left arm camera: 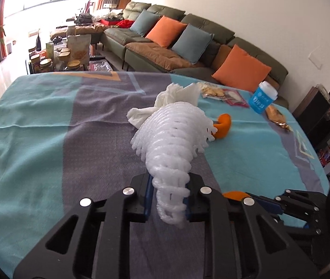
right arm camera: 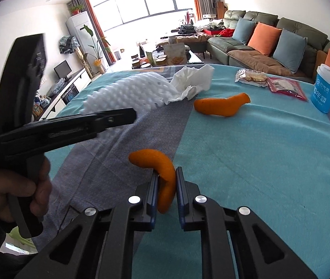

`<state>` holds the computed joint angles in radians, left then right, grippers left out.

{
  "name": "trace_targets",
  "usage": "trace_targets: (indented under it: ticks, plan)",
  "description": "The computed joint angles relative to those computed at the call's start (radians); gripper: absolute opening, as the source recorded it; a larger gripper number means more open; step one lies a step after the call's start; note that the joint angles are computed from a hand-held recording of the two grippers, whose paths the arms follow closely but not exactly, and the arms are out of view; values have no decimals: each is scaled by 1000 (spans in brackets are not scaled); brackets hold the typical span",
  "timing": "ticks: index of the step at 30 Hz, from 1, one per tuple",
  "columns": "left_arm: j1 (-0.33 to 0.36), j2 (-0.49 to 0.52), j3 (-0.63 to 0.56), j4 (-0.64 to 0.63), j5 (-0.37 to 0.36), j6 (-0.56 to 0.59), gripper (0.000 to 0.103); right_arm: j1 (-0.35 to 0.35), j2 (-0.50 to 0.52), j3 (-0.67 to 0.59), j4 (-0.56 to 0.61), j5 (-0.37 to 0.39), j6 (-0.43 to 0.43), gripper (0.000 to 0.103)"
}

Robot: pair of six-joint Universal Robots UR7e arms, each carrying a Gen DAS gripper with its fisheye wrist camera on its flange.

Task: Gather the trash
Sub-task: 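Carry the foam net and orange piece over the teal bin with both grippers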

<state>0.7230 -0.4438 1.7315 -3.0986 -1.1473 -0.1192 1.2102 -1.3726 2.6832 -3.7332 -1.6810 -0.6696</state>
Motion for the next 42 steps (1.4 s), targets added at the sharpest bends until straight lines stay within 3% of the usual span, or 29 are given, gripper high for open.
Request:
trace_targets:
  ticks: [5,9,16,21,33,42]
  plan:
    - [-27,-64,98,-91,4,-3,20,-2,-22,26,-24,23,10,13]
    - [-65,-133,206,-203,48,13,20,9,-43,56,-53,50,18,13]
    - [-131,-272,392,-352,197,20,21,94,-47,67,-69,57,38,13]
    - [-165,-369,510,-430,322,43,21,197,19,45,-91,39,69,13]
    - [-159,-669,738,-457,573,9,21,462,239,-116,-27,-5,122,13]
    - [-141,-970,873,-286,692,-75,21,597,377,-269,88,10,151,13]
